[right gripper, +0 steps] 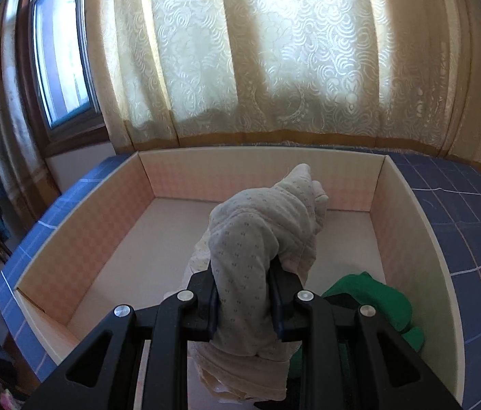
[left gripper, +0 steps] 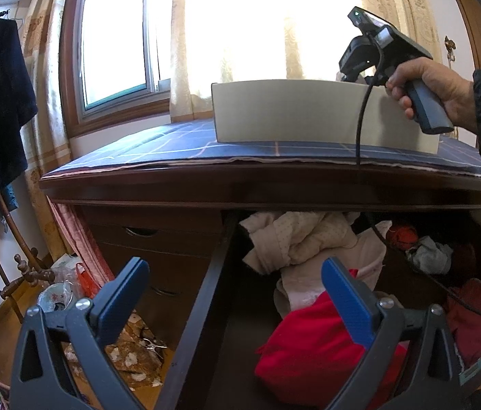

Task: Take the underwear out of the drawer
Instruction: 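Open the right gripper to drop the dotted garment into the box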

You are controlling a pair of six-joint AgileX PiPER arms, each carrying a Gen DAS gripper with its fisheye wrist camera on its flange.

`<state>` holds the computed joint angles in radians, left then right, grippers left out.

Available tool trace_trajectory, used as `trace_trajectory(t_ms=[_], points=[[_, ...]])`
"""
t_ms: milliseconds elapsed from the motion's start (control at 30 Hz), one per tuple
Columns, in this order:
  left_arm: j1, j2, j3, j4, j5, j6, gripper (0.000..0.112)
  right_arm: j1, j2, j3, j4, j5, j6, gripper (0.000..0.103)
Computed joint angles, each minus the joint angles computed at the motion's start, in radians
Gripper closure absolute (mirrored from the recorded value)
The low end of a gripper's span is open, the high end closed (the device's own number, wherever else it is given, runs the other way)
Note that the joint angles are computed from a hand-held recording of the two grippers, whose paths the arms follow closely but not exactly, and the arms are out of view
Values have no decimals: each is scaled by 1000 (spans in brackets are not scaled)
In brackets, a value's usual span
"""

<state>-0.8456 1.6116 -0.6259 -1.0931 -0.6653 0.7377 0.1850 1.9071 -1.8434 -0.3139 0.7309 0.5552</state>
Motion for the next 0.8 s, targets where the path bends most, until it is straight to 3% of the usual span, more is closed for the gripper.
trace_trajectory(t_ms=[100,233,367,600,700,800], points=[[-5,1,-1,-9,-4,5,10,-14,5,-17,63,17,-51,71],[-5,-1,0,-12,-5,7,10,-44,12,-45,201,45,-160,51],[-7,-1,5,-2,-14,-6,10,-34,-17,1,154,-1,-126,45],[-7,-2,15,19,-27,-31,10,-56,-203,288,148,-267,-65,45],[-10,1,12,11,-31,-26,10,-33,-311,417,18,-362,34,45],[-15,2,8,-5,-34,-14,10,-1,-397,502,-121,-391,147,45]])
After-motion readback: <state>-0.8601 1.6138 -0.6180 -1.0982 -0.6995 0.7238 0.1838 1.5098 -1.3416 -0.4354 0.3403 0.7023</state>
